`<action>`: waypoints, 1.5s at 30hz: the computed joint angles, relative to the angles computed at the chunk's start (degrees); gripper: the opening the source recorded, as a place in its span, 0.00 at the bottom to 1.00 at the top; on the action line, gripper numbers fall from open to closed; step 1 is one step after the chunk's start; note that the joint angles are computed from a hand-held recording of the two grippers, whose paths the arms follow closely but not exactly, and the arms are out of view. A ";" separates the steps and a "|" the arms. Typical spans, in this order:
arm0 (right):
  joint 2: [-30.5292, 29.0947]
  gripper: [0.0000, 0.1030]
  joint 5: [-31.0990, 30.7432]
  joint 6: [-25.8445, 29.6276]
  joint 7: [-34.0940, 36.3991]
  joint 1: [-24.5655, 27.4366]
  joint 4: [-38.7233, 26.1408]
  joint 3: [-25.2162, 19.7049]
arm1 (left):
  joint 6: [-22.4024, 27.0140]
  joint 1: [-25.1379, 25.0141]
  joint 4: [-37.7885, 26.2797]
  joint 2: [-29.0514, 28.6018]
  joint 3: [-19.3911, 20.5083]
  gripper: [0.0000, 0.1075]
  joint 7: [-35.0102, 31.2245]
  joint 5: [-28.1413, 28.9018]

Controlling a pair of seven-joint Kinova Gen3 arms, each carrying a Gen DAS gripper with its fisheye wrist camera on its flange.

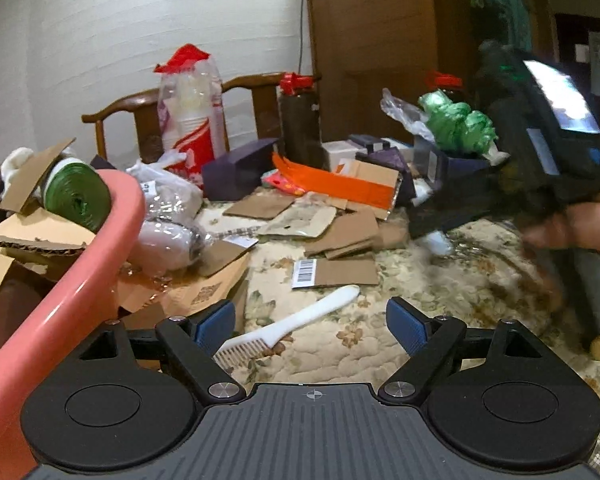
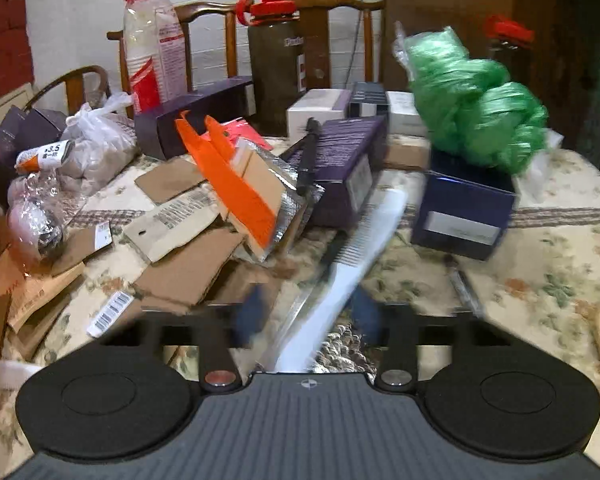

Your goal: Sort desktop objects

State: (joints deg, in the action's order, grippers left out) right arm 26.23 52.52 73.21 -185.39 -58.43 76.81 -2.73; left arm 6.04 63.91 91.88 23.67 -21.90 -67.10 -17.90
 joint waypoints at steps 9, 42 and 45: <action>-15.40 0.03 0.64 -6.68 -17.73 -10.92 20.82 4.59 | 0.39 -2.16 -0.01 -0.69 2.26 0.84 1.66 0.77; -20.95 0.03 13.37 -16.70 -35.92 5.80 30.64 -15.66 | 21.14 0.98 -23.17 11.50 1.91 0.84 13.70 -13.37; -21.24 0.03 12.07 -18.08 -35.49 6.82 30.77 -15.62 | 27.16 -0.03 -31.13 16.07 4.07 0.84 13.06 -16.88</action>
